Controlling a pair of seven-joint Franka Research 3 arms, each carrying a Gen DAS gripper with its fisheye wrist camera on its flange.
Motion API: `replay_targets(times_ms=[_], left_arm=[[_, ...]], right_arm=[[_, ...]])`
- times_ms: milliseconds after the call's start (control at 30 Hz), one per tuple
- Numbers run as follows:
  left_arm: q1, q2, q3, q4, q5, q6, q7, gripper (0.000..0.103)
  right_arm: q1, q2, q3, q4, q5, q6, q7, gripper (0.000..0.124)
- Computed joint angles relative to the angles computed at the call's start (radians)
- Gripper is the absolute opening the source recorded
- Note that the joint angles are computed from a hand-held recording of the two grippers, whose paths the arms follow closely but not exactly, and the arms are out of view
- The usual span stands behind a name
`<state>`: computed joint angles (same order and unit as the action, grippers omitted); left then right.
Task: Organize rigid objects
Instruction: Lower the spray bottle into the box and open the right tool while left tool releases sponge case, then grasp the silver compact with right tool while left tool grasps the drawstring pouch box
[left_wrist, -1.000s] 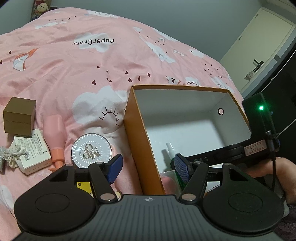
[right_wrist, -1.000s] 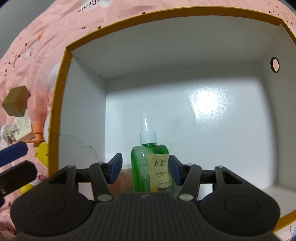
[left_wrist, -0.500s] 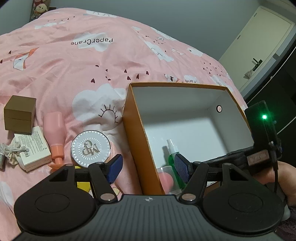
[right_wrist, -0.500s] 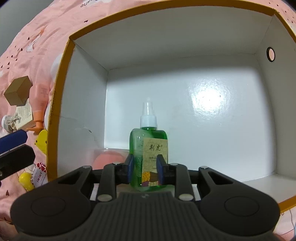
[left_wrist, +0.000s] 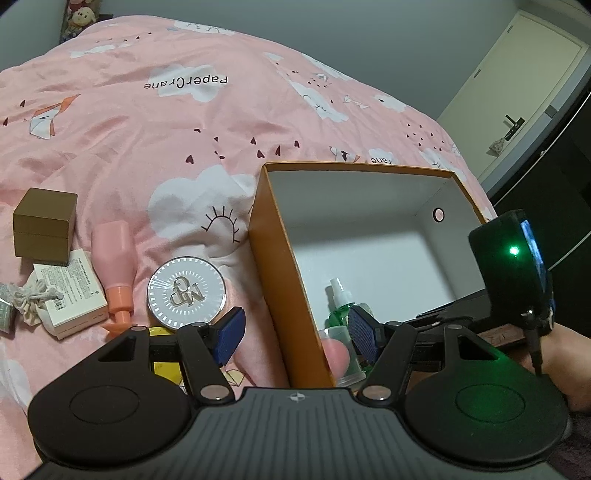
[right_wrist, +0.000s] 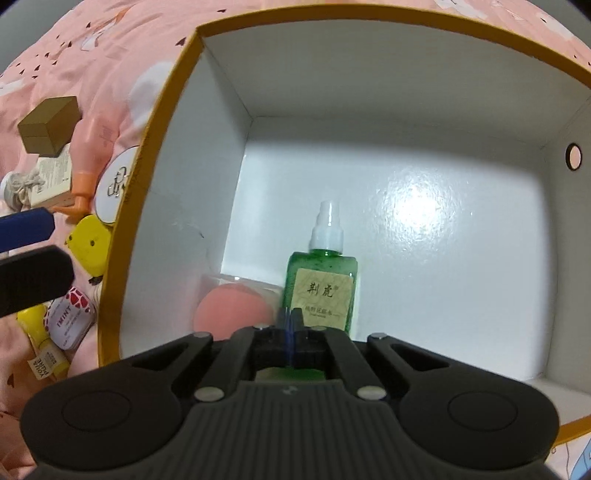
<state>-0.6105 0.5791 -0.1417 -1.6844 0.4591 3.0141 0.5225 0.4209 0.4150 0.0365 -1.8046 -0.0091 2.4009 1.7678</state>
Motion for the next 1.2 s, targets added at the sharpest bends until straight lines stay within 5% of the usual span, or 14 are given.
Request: replay_targets(times_ms=[233, 567, 733, 1000, 1200], left_arm=[[-0.05, -0.031, 0.066, -0.031, 0.048, 0.028, -0.057, 0.075], [-0.105, -0.13, 0.175, -0.146, 0.174, 0.106, -0.203, 0.075], [-0.153, -0.187, 0.279, -0.225, 0.245, 0.139, -0.327, 0.073], [-0.12, -0.241, 0.327, -0.317, 0.346, 0.13, -0.523, 0.06], [0.035, -0.218, 0.191, -0.337, 0.288, 0.091, -0.529, 0.056]], right_arm=[[0.027, -0.092, -0.013, -0.097, -0.082, 0.086, 0.021, 0.004], [0.034, -0.261, 0.016, -0.297, -0.19, 0.424, 0.083, 0.021], [0.038, -0.24, 0.063, -0.285, -0.106, 0.525, -0.004, 0.022], [0.06, -0.117, 0.11, -0.159, 0.072, 0.52, -0.179, 0.028], [0.114, 0.022, 0.068, 0.004, 0.081, 0.418, -0.194, 0.034]])
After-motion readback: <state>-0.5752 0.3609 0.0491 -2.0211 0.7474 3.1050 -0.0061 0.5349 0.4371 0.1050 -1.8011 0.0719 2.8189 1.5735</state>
